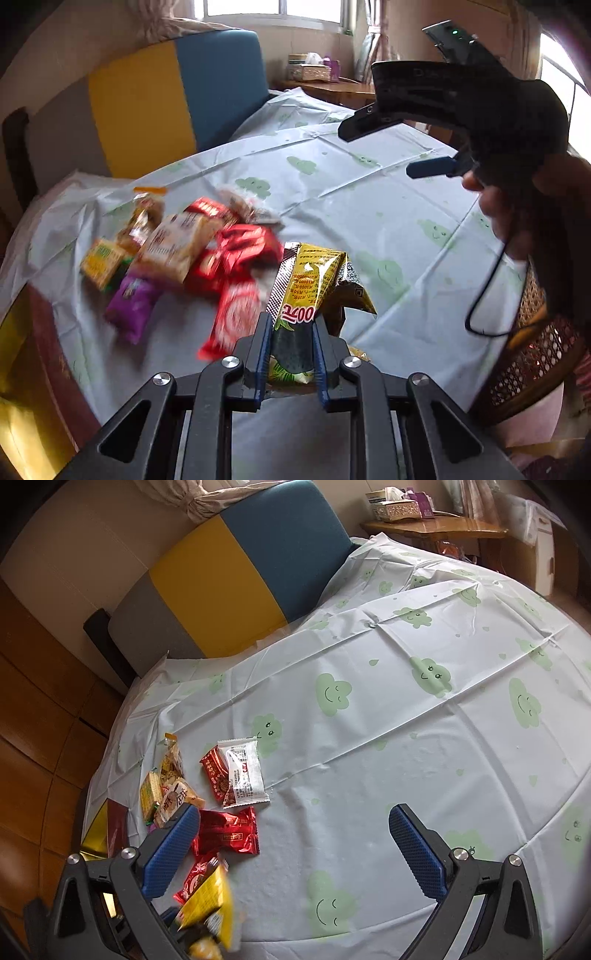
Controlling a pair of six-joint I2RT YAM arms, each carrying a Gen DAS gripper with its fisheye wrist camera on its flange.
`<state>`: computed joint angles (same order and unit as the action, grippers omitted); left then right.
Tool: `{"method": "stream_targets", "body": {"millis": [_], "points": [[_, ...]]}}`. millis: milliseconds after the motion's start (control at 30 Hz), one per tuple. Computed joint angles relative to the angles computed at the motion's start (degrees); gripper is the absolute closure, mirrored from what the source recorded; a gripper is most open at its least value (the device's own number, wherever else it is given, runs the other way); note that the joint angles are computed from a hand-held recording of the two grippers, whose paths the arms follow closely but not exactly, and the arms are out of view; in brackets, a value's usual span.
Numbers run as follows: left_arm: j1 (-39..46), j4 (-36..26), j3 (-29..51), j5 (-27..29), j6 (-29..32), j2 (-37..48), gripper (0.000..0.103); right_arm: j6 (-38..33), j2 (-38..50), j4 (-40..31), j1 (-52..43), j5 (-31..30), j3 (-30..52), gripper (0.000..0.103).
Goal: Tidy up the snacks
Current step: 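Carry the yellow-green packet with the left gripper into the gold tray and release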
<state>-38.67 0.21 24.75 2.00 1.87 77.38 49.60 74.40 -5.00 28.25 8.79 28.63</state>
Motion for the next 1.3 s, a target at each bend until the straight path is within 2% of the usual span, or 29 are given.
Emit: {"method": "stream_targets", "body": {"millis": [133, 233, 400, 567, 733, 867, 933, 967, 1000, 1067, 1100, 1200, 1300], "points": [[2.98, -1.36, -7.97, -0.55, -0.93, -9.25, 0.083, -1.77, 2.11, -0.80, 1.70, 0.35, 1.36, 0.002], [5.63, 0.39, -11.44, -1.79, -0.45, -9.95, 0.083, -3.11, 4.47, -1.38, 2.94, -0.01, 2.78, 0.009], [8.52, 3.15, -13.81, -1.72, -0.17, -8.18, 0.083, -5.49, 9.45, -0.69, 5.12, -4.35, 4.96, 0.025], [9.51, 7.46, -14.31, 0.04, -0.49, -4.37, 0.081, -4.85, 16.47, 2.20, 9.74, -11.78, 7.56, 0.029], [12.86, 10.21, -15.45, 4.47, 0.00, -3.38, 0.081, 0.29, 24.88, 6.18, 13.84, -15.83, 11.55, 0.030], [12.72, 8.82, -16.63, 4.45, -0.36, -6.37, 0.082, 4.64, 31.08, 7.90, 15.15, -13.80, 15.82, 0.033], [12.65, 8.94, -17.05, 4.42, -0.63, -6.83, 0.082, 6.12, 33.37, 7.79, 16.35, -10.73, 18.05, 0.035], [12.54, 8.59, -17.32, 4.32, -0.80, -7.53, 0.082, 6.24, 34.06, 7.32, 17.17, -8.80, 19.09, 0.038], [12.66, 8.65, -17.47, 4.43, -0.84, -7.70, 0.083, 6.06, 34.74, 6.80, 17.92, -7.38, 20.07, 0.050], [13.56, 7.80, -18.12, 5.48, -0.90, -9.60, 0.084, 4.86, 35.86, 5.16, 18.88, -5.74, 21.83, 0.063], [14.69, 7.26, -18.54, 6.76, -0.61, -10.87, 0.085, 4.01, 35.78, 5.70, 19.27, -5.23, 21.67, 0.069], [20.11, 3.54, -19.17, 11.87, 1.33, -16.09, 0.085, 2.90, 34.84, 5.33, 20.43, -3.51, 20.99, 0.074], [28.33, -6.51, -18.18, 19.46, 4.66, -25.95, 0.085, 3.46, 32.92, 5.31, 21.46, -2.44, 19.05, 0.076]]}}
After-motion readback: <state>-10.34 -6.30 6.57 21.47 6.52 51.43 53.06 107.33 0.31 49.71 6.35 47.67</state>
